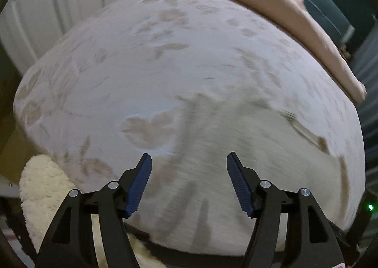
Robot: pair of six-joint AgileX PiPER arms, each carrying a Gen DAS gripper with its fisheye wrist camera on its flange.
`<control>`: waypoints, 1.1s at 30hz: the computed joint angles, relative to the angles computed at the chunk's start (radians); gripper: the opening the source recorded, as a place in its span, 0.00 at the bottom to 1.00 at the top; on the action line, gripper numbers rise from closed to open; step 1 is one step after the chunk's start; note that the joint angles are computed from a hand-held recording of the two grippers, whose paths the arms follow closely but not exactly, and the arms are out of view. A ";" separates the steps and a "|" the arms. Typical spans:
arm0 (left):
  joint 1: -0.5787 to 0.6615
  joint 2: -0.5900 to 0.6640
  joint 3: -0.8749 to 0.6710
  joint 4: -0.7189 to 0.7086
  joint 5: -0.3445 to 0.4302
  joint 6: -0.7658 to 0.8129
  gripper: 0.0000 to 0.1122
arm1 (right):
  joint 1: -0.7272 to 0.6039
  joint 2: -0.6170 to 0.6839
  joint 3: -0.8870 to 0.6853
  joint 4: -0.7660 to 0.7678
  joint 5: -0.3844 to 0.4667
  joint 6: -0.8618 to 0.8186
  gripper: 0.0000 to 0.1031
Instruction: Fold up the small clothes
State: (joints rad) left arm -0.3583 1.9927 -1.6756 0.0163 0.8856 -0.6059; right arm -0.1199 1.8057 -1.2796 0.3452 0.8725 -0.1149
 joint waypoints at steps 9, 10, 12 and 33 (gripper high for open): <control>0.031 0.085 0.054 -0.226 -0.066 0.126 0.69 | 0.038 0.054 -0.067 -0.071 0.024 0.023 0.35; 0.013 0.098 0.032 -0.192 -0.053 0.117 0.70 | 0.040 0.056 -0.068 -0.074 0.023 0.023 0.36; -0.008 0.112 0.012 -0.165 -0.053 0.107 0.71 | 0.042 0.061 -0.071 -0.075 0.021 0.018 0.37; -0.191 0.163 -0.424 -0.103 0.131 0.136 0.11 | -0.105 -0.039 0.062 0.232 0.013 -0.255 0.52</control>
State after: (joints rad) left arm -0.5490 2.1553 -2.0992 -0.0871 1.0166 -0.4698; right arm -0.2252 1.7665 -1.2174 0.5775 0.8853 -0.3700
